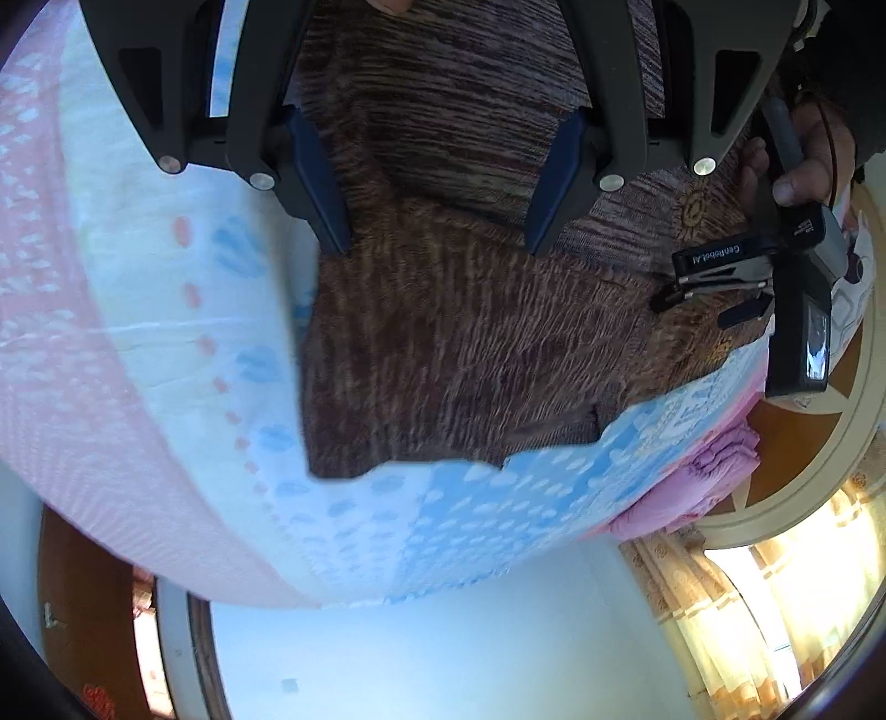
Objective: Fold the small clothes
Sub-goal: 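Open the right tool and smooth the folded sleeve flat on the body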
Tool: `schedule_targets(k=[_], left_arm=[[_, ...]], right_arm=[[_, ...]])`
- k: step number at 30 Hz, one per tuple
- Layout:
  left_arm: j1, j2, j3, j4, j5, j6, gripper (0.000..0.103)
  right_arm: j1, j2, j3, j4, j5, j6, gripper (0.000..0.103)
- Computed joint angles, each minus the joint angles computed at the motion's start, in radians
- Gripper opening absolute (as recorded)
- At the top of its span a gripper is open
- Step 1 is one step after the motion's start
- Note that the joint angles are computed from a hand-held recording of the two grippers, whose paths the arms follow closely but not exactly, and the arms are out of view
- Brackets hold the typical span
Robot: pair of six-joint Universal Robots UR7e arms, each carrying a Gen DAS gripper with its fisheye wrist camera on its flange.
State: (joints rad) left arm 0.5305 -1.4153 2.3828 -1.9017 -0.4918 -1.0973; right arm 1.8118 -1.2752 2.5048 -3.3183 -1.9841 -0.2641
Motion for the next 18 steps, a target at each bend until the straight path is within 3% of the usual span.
schedule_targets(k=[3,7,14,18], left_arm=[[-0.001,-0.009,0.010,-0.018,0.003,0.010,0.103],[0.003,-0.020,0.011,-0.016,0.003,-0.002,0.103],[-0.002,-0.089,0.020,0.040,-0.013,-0.041,0.103],[-0.020,-0.183,0.037,0.103,-0.028,-0.057,0.103]], right_arm=[[0.060,0.036,-0.003,-0.030,-0.094,-0.043,0.067],[0.117,0.052,-0.029,-0.063,-0.151,-0.048,0.067],[0.117,0.154,-0.144,0.085,-0.062,-0.044,0.068],[0.174,0.231,-0.177,0.093,-0.153,-0.053,0.070]])
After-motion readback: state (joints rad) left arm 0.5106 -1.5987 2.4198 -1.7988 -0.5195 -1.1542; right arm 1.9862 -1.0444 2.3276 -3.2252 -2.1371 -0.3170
